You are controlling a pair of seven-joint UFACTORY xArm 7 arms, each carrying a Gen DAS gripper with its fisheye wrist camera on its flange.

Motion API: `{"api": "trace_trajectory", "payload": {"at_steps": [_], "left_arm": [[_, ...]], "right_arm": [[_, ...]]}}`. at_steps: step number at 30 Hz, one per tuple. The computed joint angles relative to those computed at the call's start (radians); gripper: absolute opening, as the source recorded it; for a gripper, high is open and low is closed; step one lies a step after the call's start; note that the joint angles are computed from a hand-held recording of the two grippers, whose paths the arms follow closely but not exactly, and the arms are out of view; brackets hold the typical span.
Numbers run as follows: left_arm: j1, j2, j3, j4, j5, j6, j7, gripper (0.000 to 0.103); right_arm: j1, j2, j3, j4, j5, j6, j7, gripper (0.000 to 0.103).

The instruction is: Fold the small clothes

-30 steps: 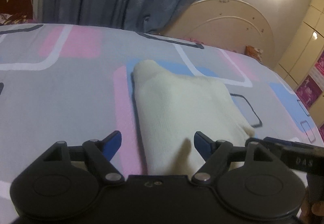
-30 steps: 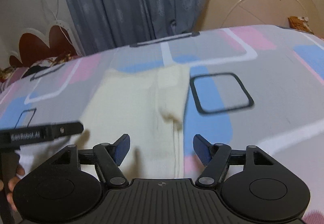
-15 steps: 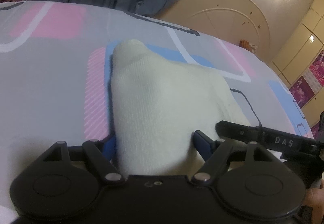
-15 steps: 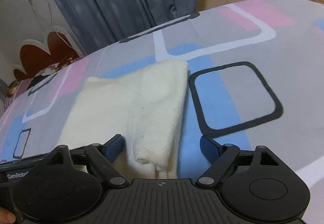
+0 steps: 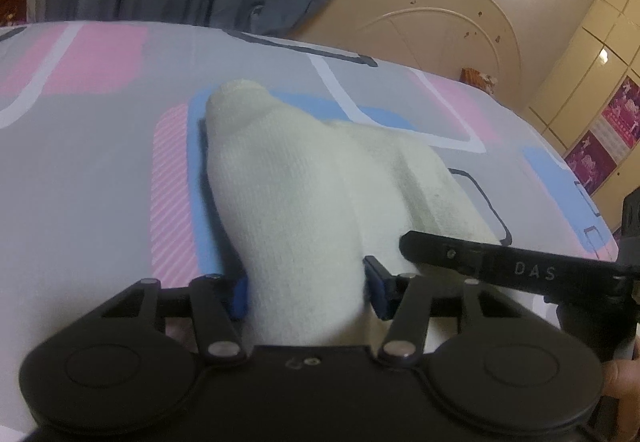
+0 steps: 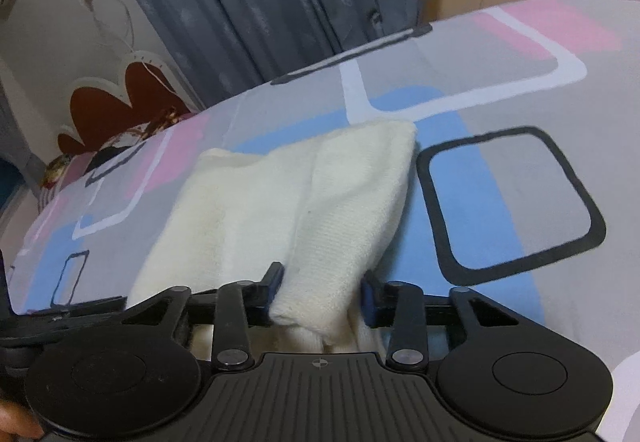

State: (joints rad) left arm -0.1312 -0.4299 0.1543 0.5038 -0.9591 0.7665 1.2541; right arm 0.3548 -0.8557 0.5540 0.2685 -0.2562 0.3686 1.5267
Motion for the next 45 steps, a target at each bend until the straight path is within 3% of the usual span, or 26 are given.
{"api": "trace_trajectory", "payload": {"at_steps": [4, 7, 17, 21, 24, 25, 27, 30, 32, 35, 45], "left_arm": [[0.000, -0.007, -0.015, -0.007, 0.002, -0.016, -0.027, 0.054], [-0.012, -0.035, -0.023, -0.025, 0.016, -0.043, -0.028, 0.052], [-0.044, -0.067, 0.001, -0.042, 0.041, -0.068, -0.033, 0.049], [-0.048, -0.057, 0.016, -0.031, 0.054, -0.053, -0.023, 0.052], [-0.027, -0.018, 0.010, -0.001, 0.075, -0.030, -0.093, 0.065], [-0.025, -0.004, 0.009, 0.006, 0.072, -0.025, -0.105, 0.066], [-0.023, 0.011, 0.009, 0.011, 0.055, -0.014, -0.110, 0.064], [-0.027, -0.012, -0.013, -0.010, 0.038, -0.047, -0.092, 0.055], [-0.033, -0.032, -0.022, -0.023, 0.043, -0.068, -0.091, 0.050], [-0.039, -0.048, -0.022, -0.028, 0.059, -0.077, -0.115, 0.045], [-0.041, -0.146, 0.038, -0.030, 0.119, -0.021, -0.121, 0.039]], "right_arm": [[-0.020, 0.009, 0.011, -0.011, 0.007, -0.025, 0.036, 0.047], [-0.027, 0.016, 0.020, -0.008, 0.009, -0.034, 0.061, 0.048], [-0.001, -0.001, -0.004, 0.001, 0.006, -0.008, 0.041, 0.034], [0.008, -0.015, -0.002, -0.006, 0.009, 0.001, 0.040, 0.034], [0.031, -0.017, -0.039, -0.025, 0.022, -0.013, 0.013, 0.052], [0.040, -0.015, -0.050, -0.025, 0.029, -0.007, 0.003, 0.064], [0.046, -0.029, -0.048, -0.048, 0.042, -0.034, 0.011, 0.065], [0.014, -0.013, -0.004, -0.023, 0.036, -0.013, 0.037, 0.063], [-0.001, 0.011, 0.006, -0.003, 0.033, -0.031, 0.051, 0.044], [-0.017, 0.027, 0.024, 0.031, 0.018, -0.003, 0.058, 0.037], [-0.020, -0.031, 0.038, 0.059, 0.010, 0.001, 0.100, 0.033]]}}
